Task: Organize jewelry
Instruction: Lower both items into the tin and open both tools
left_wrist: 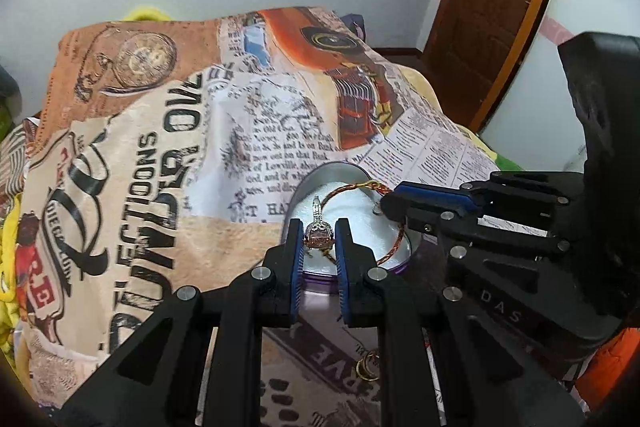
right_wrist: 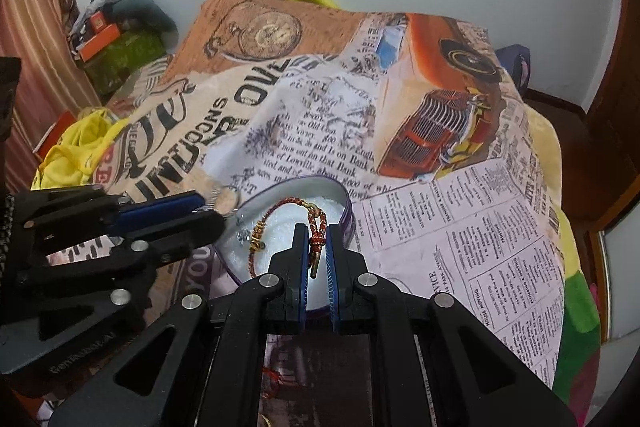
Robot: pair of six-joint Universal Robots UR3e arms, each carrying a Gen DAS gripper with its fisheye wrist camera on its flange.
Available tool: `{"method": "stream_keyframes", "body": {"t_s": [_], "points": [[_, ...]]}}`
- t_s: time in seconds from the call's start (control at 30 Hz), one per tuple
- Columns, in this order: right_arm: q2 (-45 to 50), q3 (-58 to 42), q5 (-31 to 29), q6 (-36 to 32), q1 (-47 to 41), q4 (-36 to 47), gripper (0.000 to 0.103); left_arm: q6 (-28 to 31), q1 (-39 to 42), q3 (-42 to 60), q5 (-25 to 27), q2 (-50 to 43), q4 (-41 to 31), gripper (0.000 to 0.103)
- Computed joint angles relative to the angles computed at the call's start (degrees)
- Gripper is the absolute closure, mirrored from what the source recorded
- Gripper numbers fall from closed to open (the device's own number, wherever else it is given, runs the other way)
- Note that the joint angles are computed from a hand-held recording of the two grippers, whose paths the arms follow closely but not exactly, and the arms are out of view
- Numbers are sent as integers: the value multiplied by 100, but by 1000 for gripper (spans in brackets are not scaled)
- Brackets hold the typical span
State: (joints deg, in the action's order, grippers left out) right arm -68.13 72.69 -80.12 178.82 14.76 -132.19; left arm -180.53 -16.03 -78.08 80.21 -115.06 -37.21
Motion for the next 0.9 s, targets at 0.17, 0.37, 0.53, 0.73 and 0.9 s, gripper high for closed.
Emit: {"method": "stream_keyframes", "body": {"t_s": [0.17, 0.37, 0.53, 0.73, 0.9], "points": [[-5, -54, 93, -132, -29, 226, 95, 104, -77, 125, 5, -118, -49, 89], [35, -169, 218, -180, -99, 444, 93, 127, -77, 352, -55, -249, -316, 89], [-41, -125, 195, -149, -105, 436, 91, 54, -76, 316, -30, -171, -279, 89], [-251, -5, 70, -139, -79, 403, 90, -19, -52, 120, 82, 171, -279, 89], [-619, 210, -42, -129, -41, 352, 78, -82, -10, -171, 169, 674, -270, 89]]}}
